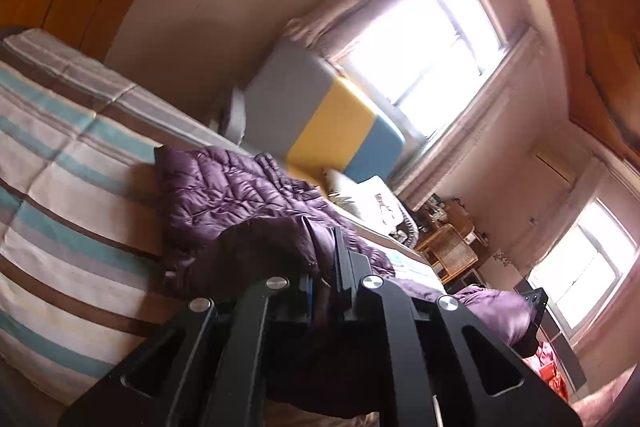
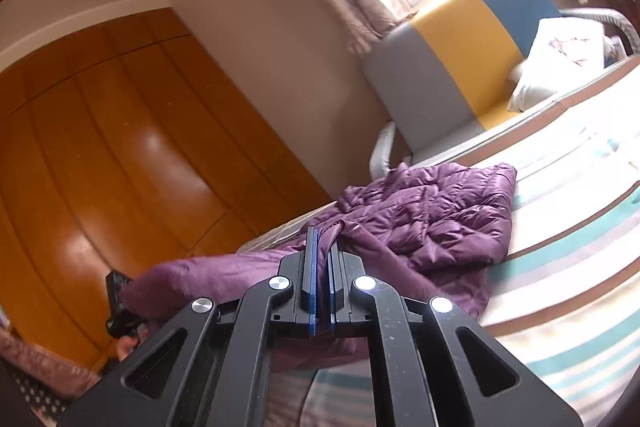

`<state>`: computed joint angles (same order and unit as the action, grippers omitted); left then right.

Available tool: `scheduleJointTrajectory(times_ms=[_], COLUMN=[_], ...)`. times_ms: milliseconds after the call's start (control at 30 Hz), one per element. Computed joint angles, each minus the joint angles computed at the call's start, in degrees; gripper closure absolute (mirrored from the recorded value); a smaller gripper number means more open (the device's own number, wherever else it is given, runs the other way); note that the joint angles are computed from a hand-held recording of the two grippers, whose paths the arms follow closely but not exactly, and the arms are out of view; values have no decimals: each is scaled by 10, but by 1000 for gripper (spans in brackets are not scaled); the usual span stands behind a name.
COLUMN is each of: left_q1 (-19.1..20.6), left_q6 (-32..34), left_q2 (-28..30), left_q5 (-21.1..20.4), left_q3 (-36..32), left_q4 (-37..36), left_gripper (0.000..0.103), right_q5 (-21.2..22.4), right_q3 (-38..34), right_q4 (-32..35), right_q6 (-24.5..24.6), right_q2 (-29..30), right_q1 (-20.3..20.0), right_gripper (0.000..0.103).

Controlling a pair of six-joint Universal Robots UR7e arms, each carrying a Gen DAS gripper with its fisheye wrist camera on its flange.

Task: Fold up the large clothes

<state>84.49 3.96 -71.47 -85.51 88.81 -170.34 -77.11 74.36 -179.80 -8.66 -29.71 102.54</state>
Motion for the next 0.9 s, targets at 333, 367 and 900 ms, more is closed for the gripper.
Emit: scheduleJointTrajectory(times_ms=[333, 367, 900], left_q1=[-10, -9, 12], left_q6=[36, 34, -8], left_q2=[86, 98, 285], left_q5=[83, 91, 167], left_q3=[-127, -146, -453], left_q4=[72, 82, 268], left_gripper=[96, 96, 92], right_q5=[-46, -52, -134], right_q3=[-133, -155, -472], right_q4=[70, 81, 256], right_q6=[28, 33, 95], right_q2=[72, 83, 250], right_q1=[0, 0, -12], right_gripper=[99, 99, 99])
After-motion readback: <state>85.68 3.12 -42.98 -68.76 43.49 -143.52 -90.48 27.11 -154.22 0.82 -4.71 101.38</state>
